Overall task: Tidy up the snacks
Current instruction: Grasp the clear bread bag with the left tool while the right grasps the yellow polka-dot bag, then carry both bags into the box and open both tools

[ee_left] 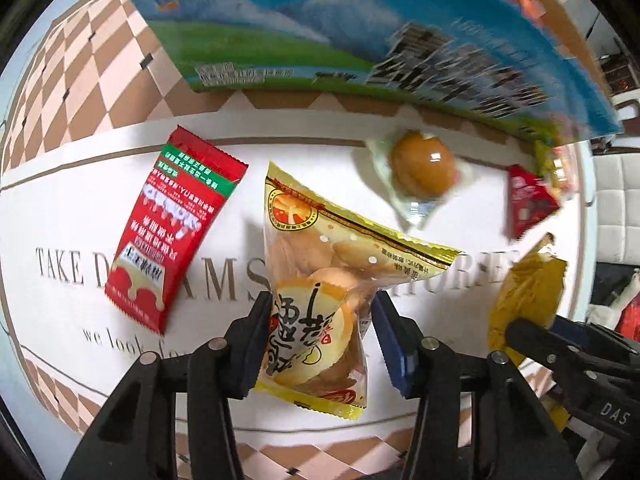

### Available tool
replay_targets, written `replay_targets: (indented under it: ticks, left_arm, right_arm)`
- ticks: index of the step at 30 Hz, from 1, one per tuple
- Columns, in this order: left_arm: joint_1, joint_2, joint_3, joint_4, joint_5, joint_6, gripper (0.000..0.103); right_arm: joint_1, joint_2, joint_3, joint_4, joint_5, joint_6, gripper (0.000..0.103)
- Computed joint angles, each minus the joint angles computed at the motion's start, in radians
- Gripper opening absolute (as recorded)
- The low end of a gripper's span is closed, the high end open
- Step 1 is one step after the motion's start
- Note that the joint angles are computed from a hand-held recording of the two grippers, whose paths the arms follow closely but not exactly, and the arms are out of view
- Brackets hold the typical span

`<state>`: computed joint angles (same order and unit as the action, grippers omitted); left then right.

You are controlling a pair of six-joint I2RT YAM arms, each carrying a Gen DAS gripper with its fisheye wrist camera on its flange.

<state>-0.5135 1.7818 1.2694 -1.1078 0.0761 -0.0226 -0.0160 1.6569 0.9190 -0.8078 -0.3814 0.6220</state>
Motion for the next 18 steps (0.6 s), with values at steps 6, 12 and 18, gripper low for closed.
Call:
replay_targets:
  ticks: [6,12,18]
  left_arm:
    - [-0.032,-0.103,0.085,-0.093,0.052,-0.043,0.047]
    - [-0.027,-0.012,0.435,-0.253,0.107,-0.02,0.047]
    - [-0.061,0.163,0.828,-0.369,0.109,-0.025,0.047]
  right_arm:
    - [-0.028,-0.1,0.051,-0.086,-0.007,-0.023,0.052]
    - [-0.099,-0.163,0.198,-0.206,-0.011,-0.078,0.052]
    - [-0.184,-0.156,0.385,-0.3,-0.001,-0.134,0.052]
